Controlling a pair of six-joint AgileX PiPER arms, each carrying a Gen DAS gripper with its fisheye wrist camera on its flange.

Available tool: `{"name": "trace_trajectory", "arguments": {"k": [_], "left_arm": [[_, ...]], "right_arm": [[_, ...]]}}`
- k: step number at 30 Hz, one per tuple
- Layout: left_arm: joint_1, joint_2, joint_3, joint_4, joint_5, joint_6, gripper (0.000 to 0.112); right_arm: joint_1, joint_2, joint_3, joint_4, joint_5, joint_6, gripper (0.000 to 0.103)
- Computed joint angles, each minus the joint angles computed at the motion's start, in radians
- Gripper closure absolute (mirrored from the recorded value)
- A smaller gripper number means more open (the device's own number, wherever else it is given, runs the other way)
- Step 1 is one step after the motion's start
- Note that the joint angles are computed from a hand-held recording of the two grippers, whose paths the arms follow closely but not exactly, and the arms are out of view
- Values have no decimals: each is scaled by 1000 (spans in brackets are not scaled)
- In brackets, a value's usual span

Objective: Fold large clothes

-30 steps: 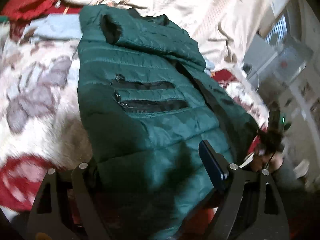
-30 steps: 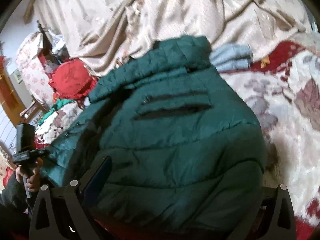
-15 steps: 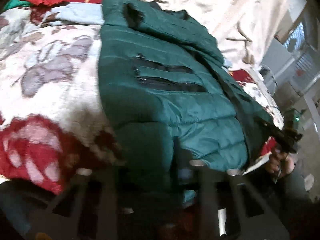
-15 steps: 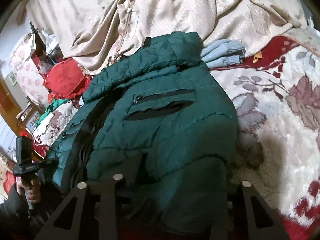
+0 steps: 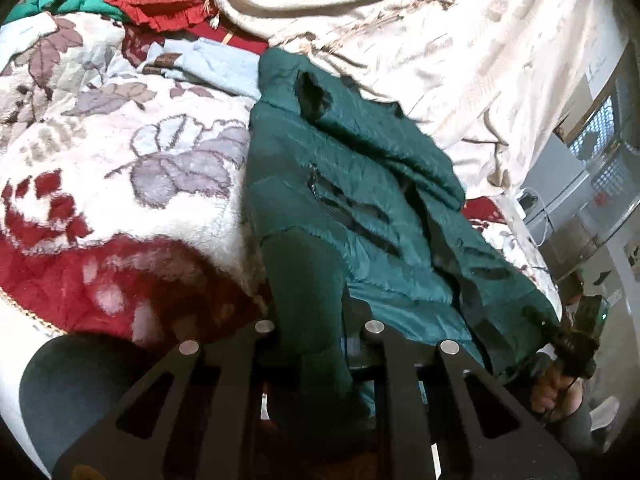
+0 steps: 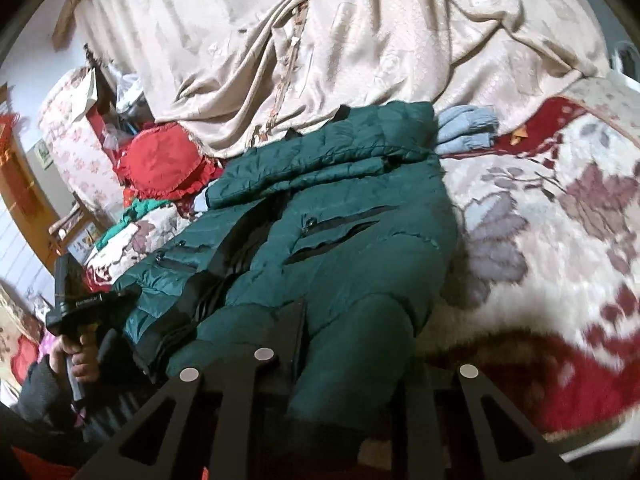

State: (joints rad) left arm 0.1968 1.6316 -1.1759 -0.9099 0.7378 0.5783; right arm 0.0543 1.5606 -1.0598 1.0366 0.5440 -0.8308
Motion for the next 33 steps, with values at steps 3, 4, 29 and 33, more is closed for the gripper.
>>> {"name": "trace_trajectory", "arguments": {"k": [3,4,29,33], "left_arm": [[11,-52,17,-16,20,18,101],[14,-69,21,-16,28,19,101],[-75,-206,-171,111,-92,-163,101],[-95,-139,-207,155,-123,-214,100]], "right_arm": [[-1,-74,38,-21,-7,15,87],[3,-99,46,-40,-12,28,88],[59,-178,-199,-446,-72,438,89],[80,-99,-252,-507,-82,481,89]]}}
